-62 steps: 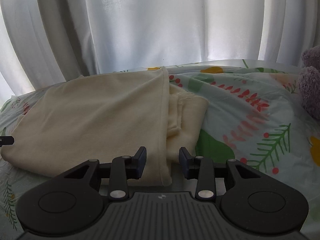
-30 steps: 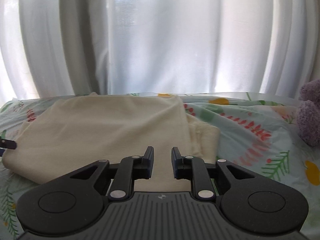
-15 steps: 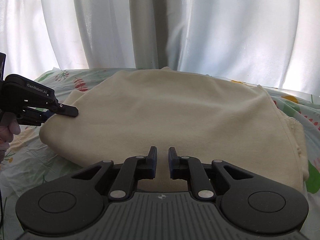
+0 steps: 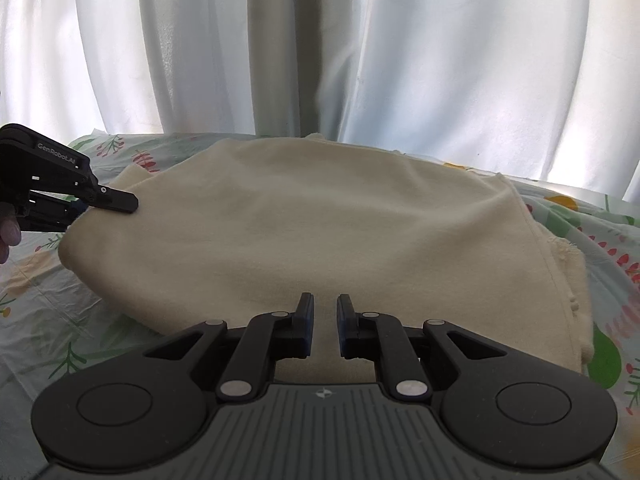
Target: Fold small clothes
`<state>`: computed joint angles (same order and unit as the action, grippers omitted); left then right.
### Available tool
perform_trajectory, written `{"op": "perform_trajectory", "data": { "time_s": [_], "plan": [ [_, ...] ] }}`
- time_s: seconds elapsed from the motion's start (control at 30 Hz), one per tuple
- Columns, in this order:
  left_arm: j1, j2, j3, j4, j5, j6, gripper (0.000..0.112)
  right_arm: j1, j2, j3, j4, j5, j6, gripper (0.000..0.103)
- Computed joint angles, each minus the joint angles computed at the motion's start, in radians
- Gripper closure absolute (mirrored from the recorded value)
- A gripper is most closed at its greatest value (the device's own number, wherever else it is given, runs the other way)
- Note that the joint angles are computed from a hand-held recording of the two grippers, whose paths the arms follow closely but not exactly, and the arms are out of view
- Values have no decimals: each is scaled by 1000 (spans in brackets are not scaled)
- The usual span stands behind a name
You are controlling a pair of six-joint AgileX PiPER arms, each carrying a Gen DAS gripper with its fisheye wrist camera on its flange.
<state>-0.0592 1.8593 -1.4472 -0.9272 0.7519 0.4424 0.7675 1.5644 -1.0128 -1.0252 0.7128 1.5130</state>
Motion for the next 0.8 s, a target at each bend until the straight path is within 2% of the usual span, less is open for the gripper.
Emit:
{"op": "perform_trajectory", "data": {
  "time_s": [0.13,0.2,0.37,0.53,0.67,0.77,0.8],
  "plan": [
    [-60,-43,-25,-7,-5,27,95,-44,-4,6,107,-37,-87,92],
    [-107,-58,-42,13,-11,22,95,-43,-29,31,84,-39,-24,92],
    [-262,-31,-97,136,-37,-31,95,-27,-97,81,18,23,79,91],
    [-376,34,-100,259,-84,-125,90,-56,-158,133,27,7,110,91],
    [-378,41,-86,221,-62,-84,84,-76,-170,162,51,-13,109,91],
    [-334,-16,-64,146,12,-42,82,-77,-184,185,45,-12,134,91],
    [-325,-50,-33,108,4,-9,76,-83,-189,191,46,-15,134,91]
  ]
}}
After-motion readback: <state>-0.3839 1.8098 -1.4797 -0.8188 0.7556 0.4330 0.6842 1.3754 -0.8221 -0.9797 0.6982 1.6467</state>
